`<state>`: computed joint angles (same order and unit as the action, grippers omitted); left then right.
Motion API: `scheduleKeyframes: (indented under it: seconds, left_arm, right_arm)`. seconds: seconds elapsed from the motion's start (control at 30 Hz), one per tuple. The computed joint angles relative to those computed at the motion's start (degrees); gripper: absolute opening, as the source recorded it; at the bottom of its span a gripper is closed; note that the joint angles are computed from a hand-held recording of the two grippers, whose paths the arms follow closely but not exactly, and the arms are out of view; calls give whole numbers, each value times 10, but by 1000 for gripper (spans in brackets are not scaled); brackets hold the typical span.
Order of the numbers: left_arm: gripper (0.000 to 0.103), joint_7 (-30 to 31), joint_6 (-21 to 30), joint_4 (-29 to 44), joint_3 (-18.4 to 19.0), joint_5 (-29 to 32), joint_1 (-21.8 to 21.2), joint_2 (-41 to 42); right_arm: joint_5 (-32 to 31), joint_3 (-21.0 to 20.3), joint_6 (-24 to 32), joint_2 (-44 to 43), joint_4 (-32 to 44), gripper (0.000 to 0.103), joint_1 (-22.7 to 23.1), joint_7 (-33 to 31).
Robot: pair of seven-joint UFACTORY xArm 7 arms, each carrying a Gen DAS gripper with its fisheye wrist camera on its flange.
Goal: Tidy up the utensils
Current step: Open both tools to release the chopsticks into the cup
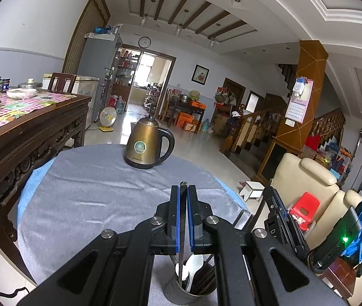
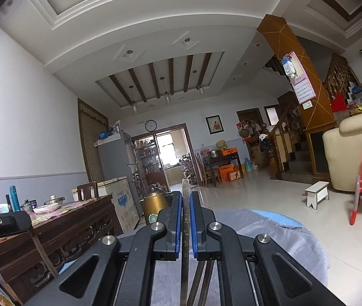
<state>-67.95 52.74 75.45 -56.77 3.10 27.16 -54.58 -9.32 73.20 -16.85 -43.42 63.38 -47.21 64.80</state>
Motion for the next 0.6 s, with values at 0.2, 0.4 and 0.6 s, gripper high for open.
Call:
scheduleKeyframes:
  seconds: [0.2, 0.4, 0.6]
  left_arm:
    - [5, 1, 1, -2, 0, -1, -1, 5]
    - [5, 1, 2, -2, 0, 1, -3, 7]
    - [5, -2, -2, -15, 6, 4, -15, 8]
  right_arm:
    - [-13, 3, 0, 22, -3, 7, 7, -12]
    - [-13, 1, -1, 38, -12, 7, 20, -24]
    - [-15, -8, -1, 61, -18, 7, 41, -44]
